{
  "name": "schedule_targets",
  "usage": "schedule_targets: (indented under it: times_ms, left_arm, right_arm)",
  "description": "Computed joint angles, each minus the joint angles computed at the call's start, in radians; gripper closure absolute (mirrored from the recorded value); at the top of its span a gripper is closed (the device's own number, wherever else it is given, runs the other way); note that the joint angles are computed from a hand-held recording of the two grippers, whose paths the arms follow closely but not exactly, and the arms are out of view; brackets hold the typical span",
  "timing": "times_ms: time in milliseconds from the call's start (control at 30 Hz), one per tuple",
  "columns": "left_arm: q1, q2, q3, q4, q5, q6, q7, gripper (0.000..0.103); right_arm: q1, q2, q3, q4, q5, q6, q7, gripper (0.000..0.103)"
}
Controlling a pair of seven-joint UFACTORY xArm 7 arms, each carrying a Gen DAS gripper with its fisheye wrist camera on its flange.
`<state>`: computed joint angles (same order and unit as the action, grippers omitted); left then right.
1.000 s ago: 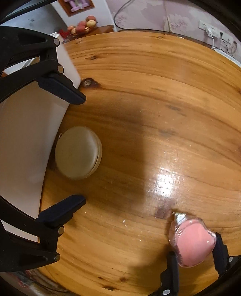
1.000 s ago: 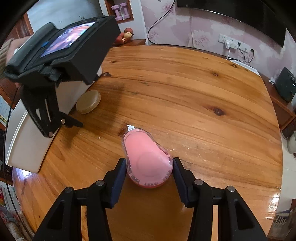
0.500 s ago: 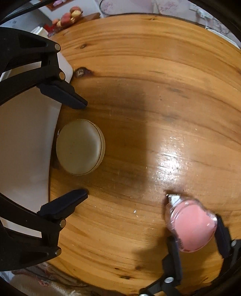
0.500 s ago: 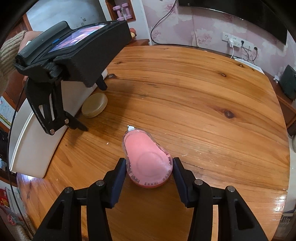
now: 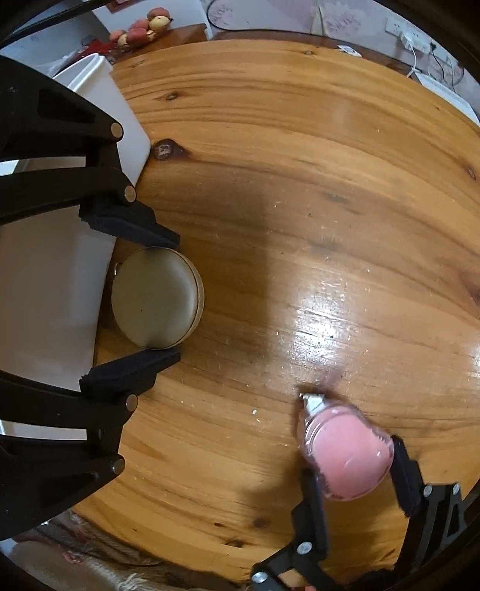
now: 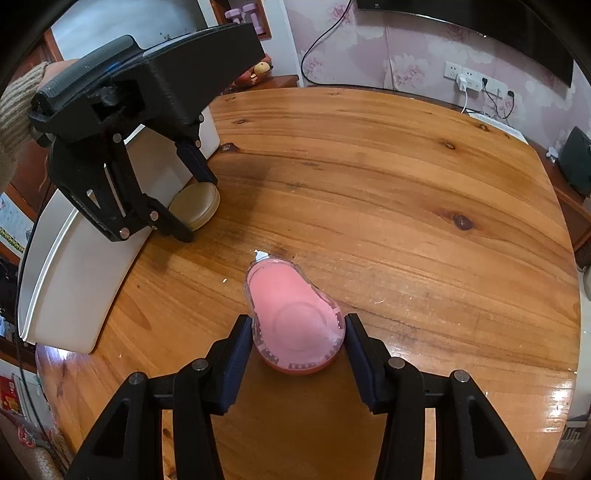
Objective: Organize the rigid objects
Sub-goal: 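Carry the gold compact and pink case over the tray with both grippers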
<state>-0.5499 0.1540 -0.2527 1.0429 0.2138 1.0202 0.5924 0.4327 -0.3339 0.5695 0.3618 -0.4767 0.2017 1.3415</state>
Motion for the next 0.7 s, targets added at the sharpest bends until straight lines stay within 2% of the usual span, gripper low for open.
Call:
schedule_targets:
  times_ms: [133,267,400,533,633,700]
  left_arm:
    - [-0.013,-0.074,-0.01,-0.08,0.01,-0.033,-0.063,0.044]
    - [-0.013,-0.17,-0.023,-0.144,-0.055,-0.048,-0.051,0.044]
    - [-0.012,-0.307,-0.023,-0.177,-0.128,-0.016,-0.026,0.044]
    - [0.0,-0.475,-0.006,-0.202,-0.182,0.045,-0.004,0.044]
    - [0.029,-0.592,0.003,-0.226,-0.172,0.081,-0.018,0.044]
    - [0.059,-0.665,0.003,-0.27,-0.149,0.068,-0.05,0.044]
  right_arm:
    - [0.022,-0.044,0.019,0.0,0.012,0.028,0.025,0.052]
    - [0.048,-0.083,0.022,0.01,0.021,0.065,0.011,0.052]
    - [0.09,-0.128,0.033,0.04,0.045,0.141,0.008,0.052]
    - [0.121,-0.175,0.052,0.104,0.05,0.24,0.005,0.052]
    - [0.117,-0.189,0.086,0.189,0.029,0.308,0.006,0.052]
    - [0.096,-0.178,0.123,0.264,-0.003,0.346,0.013,0.052]
